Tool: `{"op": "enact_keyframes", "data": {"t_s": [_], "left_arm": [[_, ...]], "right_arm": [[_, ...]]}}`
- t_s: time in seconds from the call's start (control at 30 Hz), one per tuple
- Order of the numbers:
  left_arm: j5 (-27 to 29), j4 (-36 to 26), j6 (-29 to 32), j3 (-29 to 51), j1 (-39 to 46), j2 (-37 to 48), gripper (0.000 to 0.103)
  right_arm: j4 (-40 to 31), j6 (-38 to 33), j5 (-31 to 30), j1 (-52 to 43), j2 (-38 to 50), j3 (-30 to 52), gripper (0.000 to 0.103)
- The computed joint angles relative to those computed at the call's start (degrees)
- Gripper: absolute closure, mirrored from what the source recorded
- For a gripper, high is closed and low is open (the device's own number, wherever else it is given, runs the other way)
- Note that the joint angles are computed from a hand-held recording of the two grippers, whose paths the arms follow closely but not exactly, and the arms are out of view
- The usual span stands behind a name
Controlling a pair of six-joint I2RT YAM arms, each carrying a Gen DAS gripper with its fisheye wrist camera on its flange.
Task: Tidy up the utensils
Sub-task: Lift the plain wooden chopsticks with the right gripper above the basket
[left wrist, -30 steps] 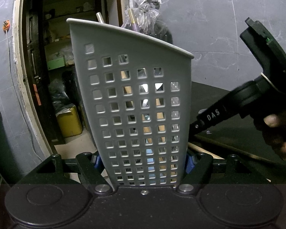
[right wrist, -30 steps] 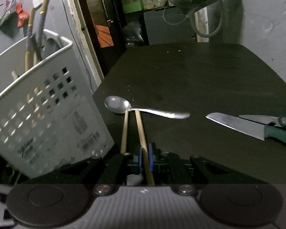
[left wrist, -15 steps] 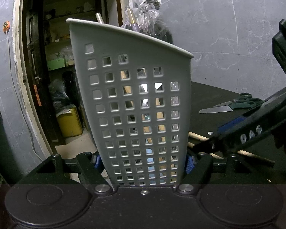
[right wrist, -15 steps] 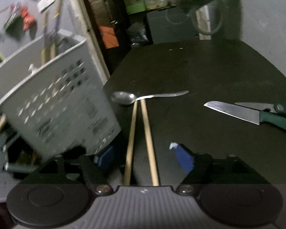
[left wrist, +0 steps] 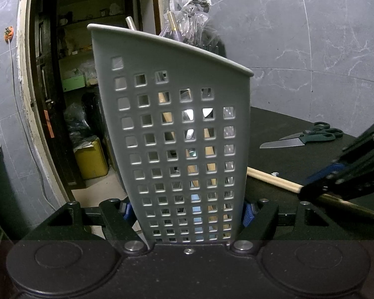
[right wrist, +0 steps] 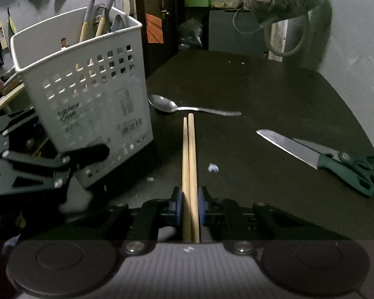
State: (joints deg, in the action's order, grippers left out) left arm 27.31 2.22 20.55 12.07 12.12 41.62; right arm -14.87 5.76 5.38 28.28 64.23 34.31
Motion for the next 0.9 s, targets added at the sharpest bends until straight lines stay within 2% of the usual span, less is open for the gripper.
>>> {"op": "enact_keyframes", "data": {"t_s": [0.2, 0.27, 0.33, 0.43, 0.6, 0.67, 0.73, 0.77, 0.8, 0.9], "left_arm": [[0.07, 0.01, 0.04, -0.02, 0.08, 0.03, 0.027], [0.05, -0.01, 0.04, 0.0, 0.12, 0.04, 0.027], [0.06, 0.01, 0.07, -0.02, 0.11, 0.05, 0.027], [-0.02, 0.0, 0.1, -0.12, 0.12, -0.18, 0.027], [0.23, -0.05, 0.34, -0.01, 0.42, 0.0, 0.027], [-0.08, -0.21, 0.23, 0.02, 0.17, -0.11, 0.027], [-0.42, -0.35, 0.01, -0.04, -0.17, -0.38, 0.027], [-0.65, -0.31, -0.15, -0.1, -0.42, -0.46, 0.027], [-0.69, -0.35, -0.18, -0.05, -0.41, -0.43, 0.027], [-0.99, -0.23, -0.3, 0.07, -0.76, -0.23, 0.027]], "right_arm": [[-6.1, -0.9, -2.45, -2.19, -3.29, 0.45, 0.085], [-6.59, -0.95, -3.67, -3.07, -2.66, 1.28, 0.077], [-6.09, -1.29, -4.77, -3.86, -1.15, 2.19, 0.06], [-4.97, -2.24, -5.18, -4.28, 1.77, 3.84, 0.059], [-4.46, -5.03, -6.25, -4.98, 7.53, 8.02, 0.06], [-5.85, -6.63, -6.12, -4.96, 9.64, 10.42, 0.066], [-10.1, -8.05, -7.13, -4.81, 12.08, 14.41, 0.081], [-12.79, -8.38, -7.15, -4.49, 13.57, 16.91, 0.086], [-14.87, -8.65, -7.33, -4.29, 14.92, 18.94, 0.089], [-20.01, -7.7, -6.67, -3.64, 18.38, 24.11, 0.089]]}}
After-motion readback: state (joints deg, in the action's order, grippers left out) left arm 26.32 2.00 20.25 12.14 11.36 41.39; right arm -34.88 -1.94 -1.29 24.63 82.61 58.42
